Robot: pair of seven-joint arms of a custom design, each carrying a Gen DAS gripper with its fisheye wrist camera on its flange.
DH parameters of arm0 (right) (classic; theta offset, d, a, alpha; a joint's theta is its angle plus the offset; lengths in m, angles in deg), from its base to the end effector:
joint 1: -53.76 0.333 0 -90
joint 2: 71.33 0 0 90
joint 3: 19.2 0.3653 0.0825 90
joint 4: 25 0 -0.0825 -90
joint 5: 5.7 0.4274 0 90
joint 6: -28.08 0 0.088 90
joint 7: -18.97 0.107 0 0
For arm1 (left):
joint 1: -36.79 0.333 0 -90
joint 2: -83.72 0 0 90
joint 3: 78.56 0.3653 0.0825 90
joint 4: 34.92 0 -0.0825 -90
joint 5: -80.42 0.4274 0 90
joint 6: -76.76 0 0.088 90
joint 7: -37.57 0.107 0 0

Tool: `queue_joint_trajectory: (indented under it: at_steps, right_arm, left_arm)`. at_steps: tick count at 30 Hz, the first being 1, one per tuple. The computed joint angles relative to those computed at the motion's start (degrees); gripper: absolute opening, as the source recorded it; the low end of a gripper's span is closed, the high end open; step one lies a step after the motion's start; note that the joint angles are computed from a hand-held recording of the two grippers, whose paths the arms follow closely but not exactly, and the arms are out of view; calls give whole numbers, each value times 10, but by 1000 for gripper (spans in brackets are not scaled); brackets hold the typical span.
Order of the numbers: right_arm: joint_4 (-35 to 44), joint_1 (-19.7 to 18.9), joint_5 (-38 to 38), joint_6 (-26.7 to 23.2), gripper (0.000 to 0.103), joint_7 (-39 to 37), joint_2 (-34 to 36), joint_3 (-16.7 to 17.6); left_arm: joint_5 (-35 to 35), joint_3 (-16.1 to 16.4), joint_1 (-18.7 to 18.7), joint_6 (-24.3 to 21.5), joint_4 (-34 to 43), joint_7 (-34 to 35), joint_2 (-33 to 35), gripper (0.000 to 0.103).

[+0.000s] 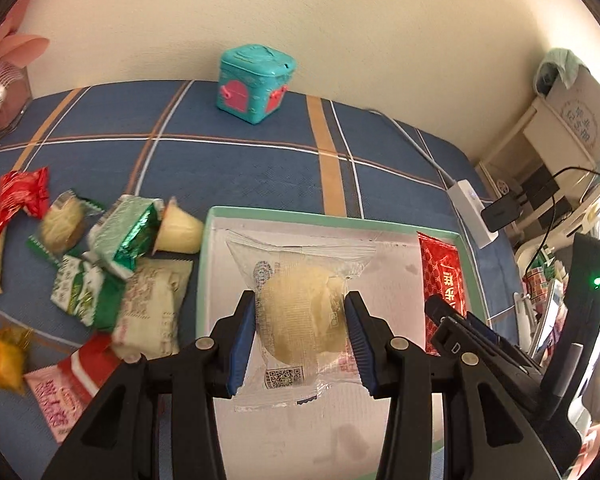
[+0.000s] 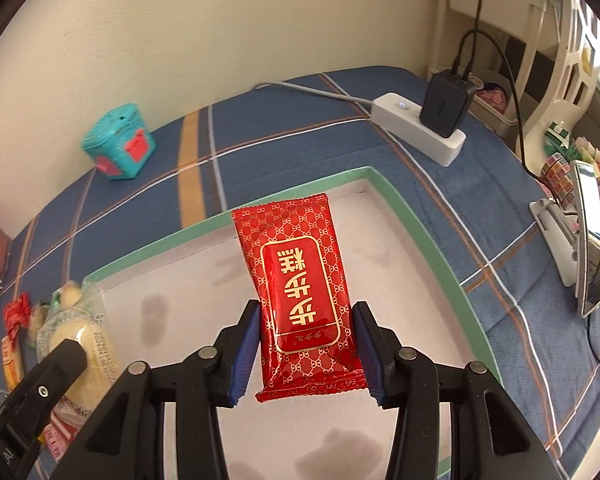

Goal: Organize snacks
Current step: 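Carry both snacks over the white tray and open both tools to release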

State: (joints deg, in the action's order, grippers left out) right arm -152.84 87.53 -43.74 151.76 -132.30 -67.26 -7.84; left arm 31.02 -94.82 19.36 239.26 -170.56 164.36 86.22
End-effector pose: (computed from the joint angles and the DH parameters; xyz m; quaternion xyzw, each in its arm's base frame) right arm 0.4123 0.3781 0.3557 -0.3325 0.9067 -0.2402 0.0982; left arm 0.4845 -0.2752 0.3583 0.5092 -0.8120 0.2852 0.0081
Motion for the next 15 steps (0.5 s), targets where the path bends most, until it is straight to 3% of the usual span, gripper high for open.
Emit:
queue_joint_trajectory:
  at_steps: [8, 15]
  right_arm:
    - [3, -2, -13, 2, 49, -10, 20, -6]
    - [0, -4, 6, 19, 49, -20, 27, -10]
  left_arm:
    - [-6, -16, -1, 26, 19, 36, 34, 46]
    - [29, -16, 5, 22, 25, 2, 52, 47]
